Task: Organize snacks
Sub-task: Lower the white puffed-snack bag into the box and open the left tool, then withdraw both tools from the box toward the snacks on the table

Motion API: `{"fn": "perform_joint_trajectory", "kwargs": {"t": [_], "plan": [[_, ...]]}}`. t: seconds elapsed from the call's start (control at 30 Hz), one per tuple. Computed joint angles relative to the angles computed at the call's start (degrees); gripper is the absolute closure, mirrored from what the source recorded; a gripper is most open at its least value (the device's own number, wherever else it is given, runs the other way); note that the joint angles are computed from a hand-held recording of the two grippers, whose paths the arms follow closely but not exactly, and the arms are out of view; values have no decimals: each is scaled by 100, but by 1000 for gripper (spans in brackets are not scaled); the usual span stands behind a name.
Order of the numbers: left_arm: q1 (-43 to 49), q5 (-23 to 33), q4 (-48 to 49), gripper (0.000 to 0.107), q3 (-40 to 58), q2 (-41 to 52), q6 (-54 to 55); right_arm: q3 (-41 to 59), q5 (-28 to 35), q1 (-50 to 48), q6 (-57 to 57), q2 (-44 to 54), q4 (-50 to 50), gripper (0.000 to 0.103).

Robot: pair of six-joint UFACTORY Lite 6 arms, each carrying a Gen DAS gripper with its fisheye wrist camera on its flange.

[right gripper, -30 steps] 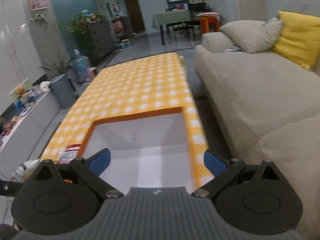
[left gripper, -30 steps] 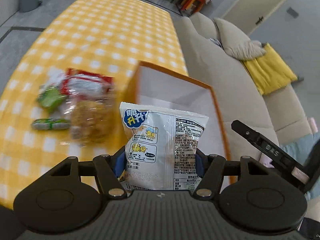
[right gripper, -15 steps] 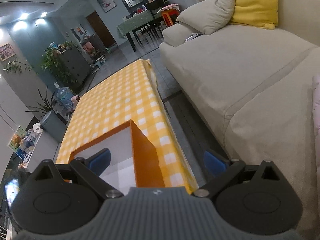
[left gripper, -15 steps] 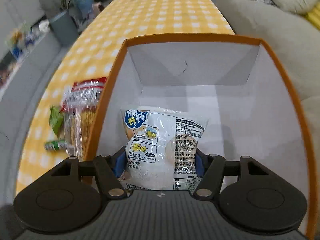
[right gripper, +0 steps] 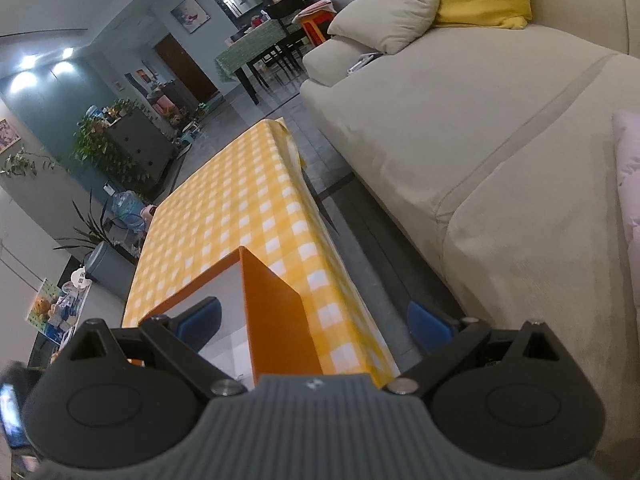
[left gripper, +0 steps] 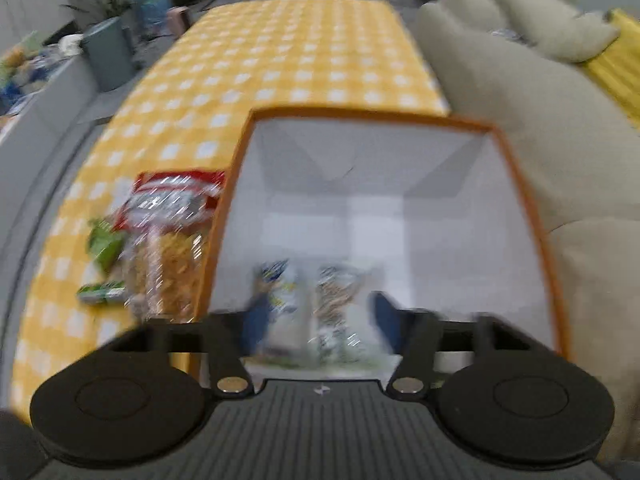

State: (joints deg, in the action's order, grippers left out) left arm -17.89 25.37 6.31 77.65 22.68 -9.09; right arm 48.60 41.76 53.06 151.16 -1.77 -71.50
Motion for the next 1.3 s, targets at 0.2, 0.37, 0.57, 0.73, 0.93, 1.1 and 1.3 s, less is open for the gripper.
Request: {"fn": "perform_joint_trajectory", "kwargs": {"t": [0.2, 0.37, 0.57, 0.73, 0.93, 1.1, 1.3], "plan": [[-197, 347, 728, 107, 1132, 1092, -231, 227, -38, 56, -274, 185, 136, 6], [-116, 1132, 39, 107, 2425, 2239, 477, 237, -136, -10, -295, 233, 103, 6], [-172, 1859, 363, 106, 3150, 2848, -74, 188, -344, -187, -324, 257, 153, 6], [134, 2472, -344, 106, 3214, 2688, 186, 214, -536, -293, -350, 350, 179, 6], [402, 1847, -1241, 105, 2494, 2217, 997, 248, -472, -202, -421, 353, 247, 6], [569, 1710, -1869, 105, 2112, 2038, 1476, 217, -475, -208, -324, 338, 198, 6], [436, 1301, -1910, 98, 1715, 1845, 1795, 316, -564, -255, -521, 437, 294, 6]]}}
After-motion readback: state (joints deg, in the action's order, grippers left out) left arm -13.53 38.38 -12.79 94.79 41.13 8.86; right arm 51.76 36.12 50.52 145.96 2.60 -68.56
